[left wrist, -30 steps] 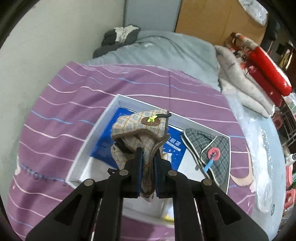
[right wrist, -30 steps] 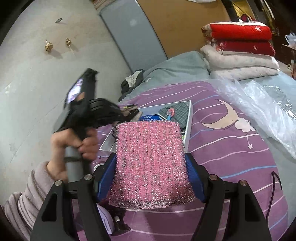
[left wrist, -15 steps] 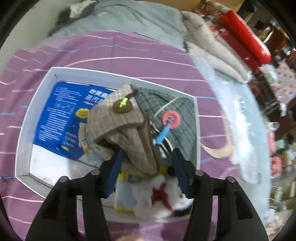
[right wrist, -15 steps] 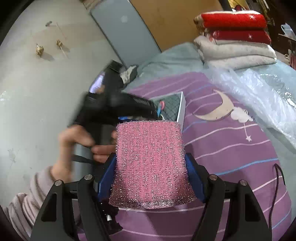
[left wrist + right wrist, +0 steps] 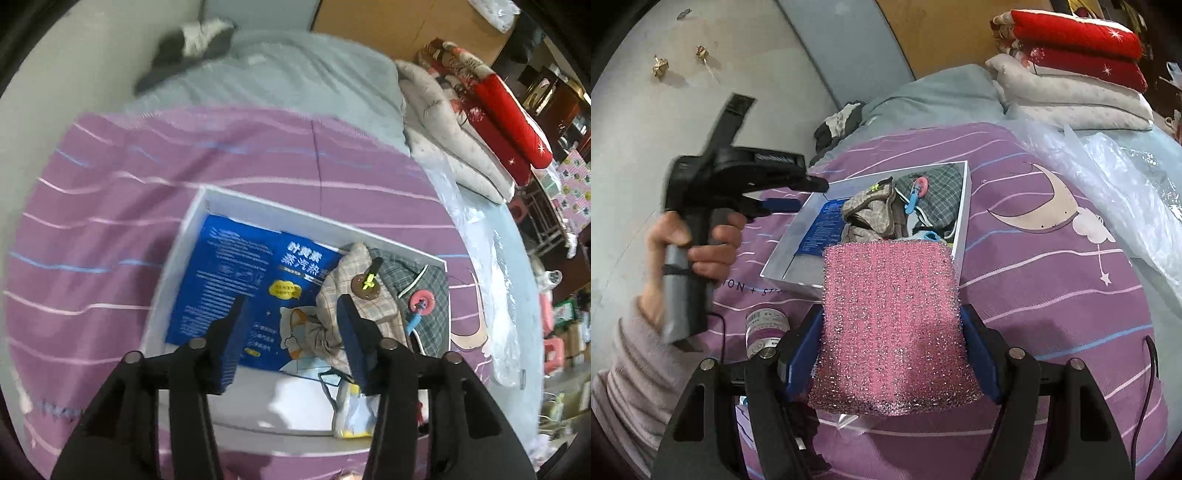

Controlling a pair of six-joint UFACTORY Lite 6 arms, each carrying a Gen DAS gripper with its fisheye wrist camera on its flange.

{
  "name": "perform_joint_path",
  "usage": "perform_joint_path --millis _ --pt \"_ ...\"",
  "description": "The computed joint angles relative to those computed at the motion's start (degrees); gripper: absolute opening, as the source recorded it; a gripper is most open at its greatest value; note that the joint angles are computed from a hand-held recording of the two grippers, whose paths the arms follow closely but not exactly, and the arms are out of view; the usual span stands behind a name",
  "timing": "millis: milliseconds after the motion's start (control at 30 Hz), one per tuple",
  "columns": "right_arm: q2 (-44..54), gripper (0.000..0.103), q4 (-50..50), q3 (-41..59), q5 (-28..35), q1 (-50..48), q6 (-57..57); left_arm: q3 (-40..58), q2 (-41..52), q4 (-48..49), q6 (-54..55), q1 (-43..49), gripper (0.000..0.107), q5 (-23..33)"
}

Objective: Organize soft objects
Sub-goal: 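Lower the beige cloth into the tray and open the left gripper while the right carries the sponge, then lower the pink sponge into the tray beside the blue packet and open the right gripper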

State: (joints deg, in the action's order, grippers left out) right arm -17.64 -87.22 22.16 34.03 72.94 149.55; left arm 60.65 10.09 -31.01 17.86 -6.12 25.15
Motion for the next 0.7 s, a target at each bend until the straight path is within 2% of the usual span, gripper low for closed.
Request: perform_joint_path --millis 100,167,267,367,433,567,700 --pt "0.4 0.072 -0.2 0.3 -0.4 0.0 0.2 6.7 8.7 -6.0 4.8 1.2 0.036 7.1" --pt "0.3 0.072 0.3 0.4 -0.4 0.1 -0.5 8.9 12.0 -7.8 5.8 1.0 0.034 9.3" --pt "0.1 0.072 0.2 0.5 -0.8 -0.4 -1.0 9.7 14.2 -15.1 7.8 2.5 0.019 14.0" --pt "0.1 0.072 0.1 0.7 -0.4 -0.2 -0.7 9.4 15.1 -18.5 7.0 2.7 0.019 18.7" --pt "-0.1 0.072 -0.8 0.5 -0.9 -0.3 0.3 8.2 14.1 -19.0 6.5 1.8 0.019 18.1" --pt "-0.1 0.072 -0.2 0.7 -0.1 0.6 -0.2 5.8 10.4 -14.2 3.1 -1.9 0.019 13.2" --pt "-0.7 0.072 0.5 0.7 0.6 1.0 -1.0 5.3 9.1 -11.2 2.3 -2.9 0.019 11.8"
